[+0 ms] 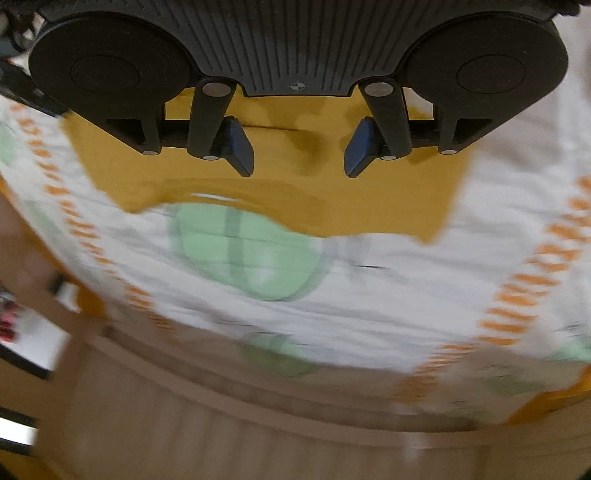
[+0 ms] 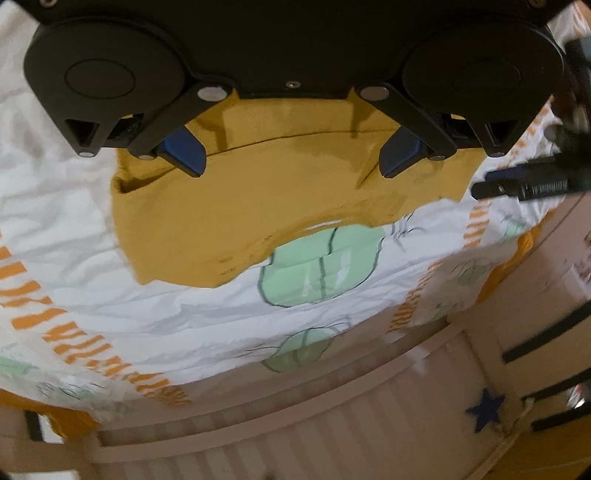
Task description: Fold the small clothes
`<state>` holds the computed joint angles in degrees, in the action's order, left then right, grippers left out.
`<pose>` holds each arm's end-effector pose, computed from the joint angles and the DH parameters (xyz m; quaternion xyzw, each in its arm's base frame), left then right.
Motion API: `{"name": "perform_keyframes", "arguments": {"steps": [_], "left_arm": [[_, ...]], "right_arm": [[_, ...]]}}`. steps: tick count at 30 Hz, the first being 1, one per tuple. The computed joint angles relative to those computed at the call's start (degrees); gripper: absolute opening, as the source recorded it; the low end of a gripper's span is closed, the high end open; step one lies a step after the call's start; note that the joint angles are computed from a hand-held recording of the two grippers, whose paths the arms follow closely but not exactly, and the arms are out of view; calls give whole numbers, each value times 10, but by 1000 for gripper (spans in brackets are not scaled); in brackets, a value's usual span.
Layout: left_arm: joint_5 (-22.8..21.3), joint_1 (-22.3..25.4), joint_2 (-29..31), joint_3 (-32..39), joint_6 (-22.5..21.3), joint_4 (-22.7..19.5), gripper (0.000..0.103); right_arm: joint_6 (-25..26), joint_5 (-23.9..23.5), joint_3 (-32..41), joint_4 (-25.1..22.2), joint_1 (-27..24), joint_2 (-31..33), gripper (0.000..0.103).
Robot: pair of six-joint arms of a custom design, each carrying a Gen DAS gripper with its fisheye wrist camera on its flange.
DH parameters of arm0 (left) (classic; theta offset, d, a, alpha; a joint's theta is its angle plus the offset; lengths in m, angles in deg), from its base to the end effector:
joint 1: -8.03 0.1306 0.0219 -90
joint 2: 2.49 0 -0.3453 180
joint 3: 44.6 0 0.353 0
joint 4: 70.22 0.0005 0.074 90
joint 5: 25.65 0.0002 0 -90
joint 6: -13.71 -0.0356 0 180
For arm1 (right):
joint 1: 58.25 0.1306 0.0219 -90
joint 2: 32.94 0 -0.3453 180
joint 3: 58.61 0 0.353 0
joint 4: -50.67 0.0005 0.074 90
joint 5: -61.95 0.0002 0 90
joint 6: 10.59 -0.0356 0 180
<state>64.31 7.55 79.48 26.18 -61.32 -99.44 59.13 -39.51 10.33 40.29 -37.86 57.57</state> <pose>0.4033 -0.0039 0.3328 -0.1146 0.9005 -0.0561 0.4156 0.4153 0.1614 0.2883 -0.0493 0.8700 0.2496 0.4223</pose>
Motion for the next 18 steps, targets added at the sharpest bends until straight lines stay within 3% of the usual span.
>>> {"name": "perform_keyframes", "arguments": {"steps": [3,5,8,11,18], "left_arm": [[-18,25,-4,8,-2,-36,53],[-19,41,1,12,-5,-58,53],[-17,60,17,25,10,-79,53],[16,77,23,39,15,-84,53],[37,88,20,42,18,-79,54]], "right_arm": [[21,14,1,-2,17,-2,94],[59,30,16,-18,35,3,79],[99,56,54,-41,67,27,65],[138,76,106,-58,101,64,59],[208,100,208,-88,161,159,58]]}}
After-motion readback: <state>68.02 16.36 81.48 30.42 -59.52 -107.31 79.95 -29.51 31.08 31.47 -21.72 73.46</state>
